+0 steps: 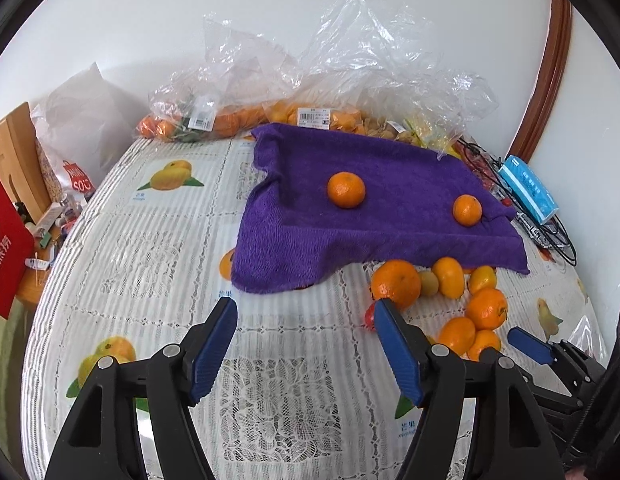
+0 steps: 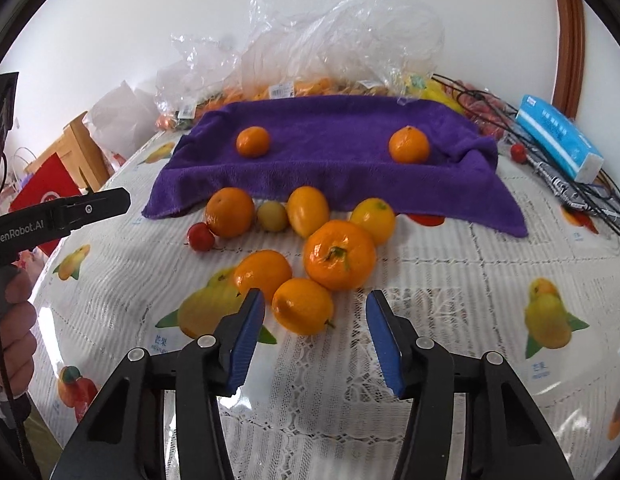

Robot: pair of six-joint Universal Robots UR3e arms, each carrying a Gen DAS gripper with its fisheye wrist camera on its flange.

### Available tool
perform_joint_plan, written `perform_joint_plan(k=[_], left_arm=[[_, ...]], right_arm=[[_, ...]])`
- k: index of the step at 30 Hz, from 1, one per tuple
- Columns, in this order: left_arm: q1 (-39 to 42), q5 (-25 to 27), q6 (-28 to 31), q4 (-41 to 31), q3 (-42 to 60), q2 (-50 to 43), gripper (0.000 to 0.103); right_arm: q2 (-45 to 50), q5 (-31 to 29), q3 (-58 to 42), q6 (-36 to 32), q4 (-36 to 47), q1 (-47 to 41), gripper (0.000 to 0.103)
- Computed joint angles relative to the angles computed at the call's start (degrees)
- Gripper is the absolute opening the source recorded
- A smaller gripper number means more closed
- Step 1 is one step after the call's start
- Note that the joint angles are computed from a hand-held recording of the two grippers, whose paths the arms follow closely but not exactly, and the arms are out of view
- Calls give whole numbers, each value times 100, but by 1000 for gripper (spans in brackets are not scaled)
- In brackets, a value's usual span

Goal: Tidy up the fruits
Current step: 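Withdraw both tools from the towel back toward the loose fruit, then grasp the small red fruit with the left tool while the right tool grasps an orange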

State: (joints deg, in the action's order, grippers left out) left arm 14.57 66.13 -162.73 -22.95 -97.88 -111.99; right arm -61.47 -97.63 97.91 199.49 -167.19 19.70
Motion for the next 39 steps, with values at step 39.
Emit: perform_joint_plan(k=[39], left_arm=[[-753,14,531,314,499,-1107,28]], right_arm=[[-373,387,1019,-449,-536,-1045,35]])
